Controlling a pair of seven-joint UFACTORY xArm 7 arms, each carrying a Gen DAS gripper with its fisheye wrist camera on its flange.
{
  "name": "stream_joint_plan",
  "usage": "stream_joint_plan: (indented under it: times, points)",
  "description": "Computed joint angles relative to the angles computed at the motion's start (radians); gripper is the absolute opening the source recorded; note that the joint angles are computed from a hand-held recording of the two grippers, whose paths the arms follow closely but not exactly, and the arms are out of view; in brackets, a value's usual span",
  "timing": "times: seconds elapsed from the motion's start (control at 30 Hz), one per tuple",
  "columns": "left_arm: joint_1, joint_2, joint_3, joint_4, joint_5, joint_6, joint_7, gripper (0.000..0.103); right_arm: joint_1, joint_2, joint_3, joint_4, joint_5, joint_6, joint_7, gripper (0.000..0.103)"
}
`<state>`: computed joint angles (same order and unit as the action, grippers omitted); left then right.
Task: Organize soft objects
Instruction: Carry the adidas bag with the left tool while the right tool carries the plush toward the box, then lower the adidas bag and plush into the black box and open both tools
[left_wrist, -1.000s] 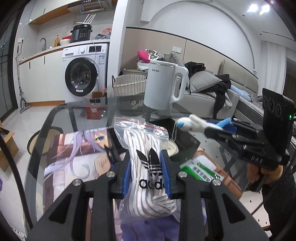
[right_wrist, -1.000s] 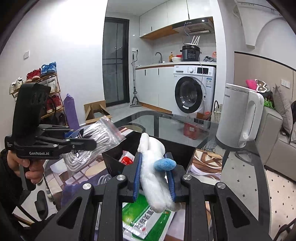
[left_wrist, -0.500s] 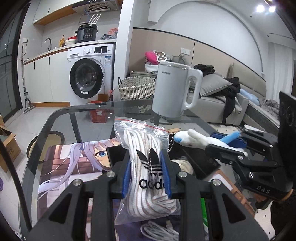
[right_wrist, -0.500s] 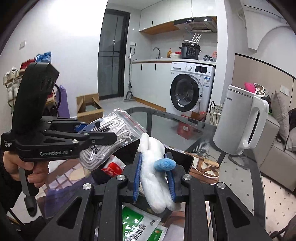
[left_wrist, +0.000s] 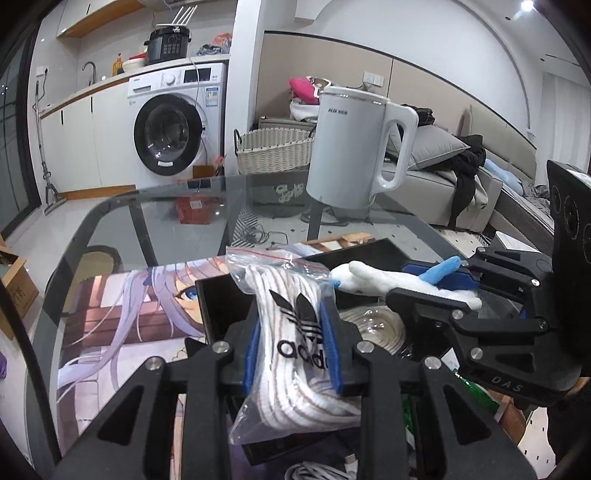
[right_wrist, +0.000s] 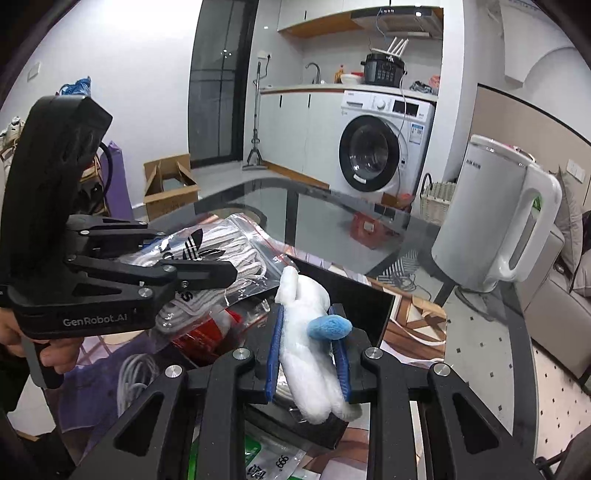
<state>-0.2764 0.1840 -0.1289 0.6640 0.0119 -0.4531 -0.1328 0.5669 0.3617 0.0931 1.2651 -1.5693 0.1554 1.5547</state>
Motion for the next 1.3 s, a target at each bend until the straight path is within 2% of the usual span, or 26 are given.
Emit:
stream_joint_plan:
  times: [0.2,0.37,0.47,0.5,0.53,0.57,0.6,0.63,0.67,0.7,0.77,0.83,0.9,0.93,1.0,1.1,1.17,1.23,1.3]
  points:
    - [-0.053,0.044,0.025,0.037,-0.085,0.007,0.079,0.027,0.015,0.050,-0.010,0.029,0.174,0.011,-0.165,0.024]
    - [-0.184,0.085,0.092,0.083,-0.250,0.022,0.248,0.024,0.042,0.065,-0.034,0.034,0.299,0.017,-0.280,0.025]
    - [-0.142,0.077,0.059,0.084,-0.221,0.040,0.233,0.025,0.055,0.059,-0.056,0.023,0.345,-0.007,-0.324,0.030]
    - [-0.138,0.073,0.056,0.082,-0.215,0.046,0.232,0.027,0.066,0.054,-0.071,0.017,0.345,-0.019,-0.321,0.037]
    - [-0.145,0.062,0.061,0.078,-0.231,0.062,0.237,0.028,0.081,0.046,-0.092,0.009,0.331,-0.038,-0.304,0.040]
    - [-0.127,0.050,0.051,0.068,-0.208,0.070,0.217,0.037,0.109,0.033,-0.129,-0.003,0.285,-0.067,-0.254,0.046]
    - [-0.067,0.040,0.007,0.054,-0.144,0.066,0.170,0.046,0.133,0.020,-0.159,-0.011,0.228,-0.085,-0.194,0.050]
    - [-0.047,0.024,-0.010,0.032,-0.121,0.050,0.150,0.051,0.140,0.009,-0.169,-0.017,0.185,-0.088,-0.151,0.050]
    - [-0.069,0.013,0.008,0.016,-0.141,0.029,0.160,0.058,0.141,-0.006,-0.168,-0.026,0.146,-0.082,-0.114,0.051]
    - [-0.097,-0.005,0.027,-0.009,-0.167,-0.004,0.179,0.058,0.143,-0.021,-0.170,-0.033,0.091,-0.075,-0.057,0.052]
    - [-0.068,-0.033,0.008,-0.039,-0.124,-0.024,0.152,0.059,0.132,-0.043,-0.157,-0.047,0.030,-0.062,0.005,0.055]
    - [-0.097,-0.050,0.020,-0.052,-0.194,-0.031,0.212,0.062,0.117,-0.061,-0.138,-0.061,0.000,-0.041,0.039,0.061]
    - [-0.139,-0.047,0.036,-0.041,-0.319,-0.029,0.304,0.078,0.098,-0.072,-0.114,-0.072,0.005,-0.020,0.037,0.069]
    - [-0.147,-0.039,0.040,-0.034,-0.361,-0.029,0.327,0.081,0.088,-0.077,-0.102,-0.078,0.004,-0.013,0.038,0.071]
    - [-0.170,-0.020,0.056,-0.011,-0.455,-0.007,0.382,0.081,0.071,-0.084,-0.079,-0.085,-0.008,0.005,0.053,0.079]
    - [-0.240,0.009,0.110,0.037,-0.608,0.056,0.491,0.082,0.043,-0.091,-0.043,-0.093,-0.014,0.029,0.061,0.084]
    - [-0.214,0.016,0.095,0.038,-0.593,0.058,0.462,0.084,0.020,-0.095,-0.018,-0.100,0.007,0.046,0.042,0.086]
    - [-0.219,0.014,0.103,0.036,-0.602,0.065,0.454,0.085,0.000,-0.099,0.003,-0.105,-0.001,0.052,0.050,0.086]
    - [-0.178,0.005,0.074,0.014,-0.528,0.044,0.396,0.085,-0.017,-0.106,0.018,-0.115,-0.002,0.050,0.059,0.089]
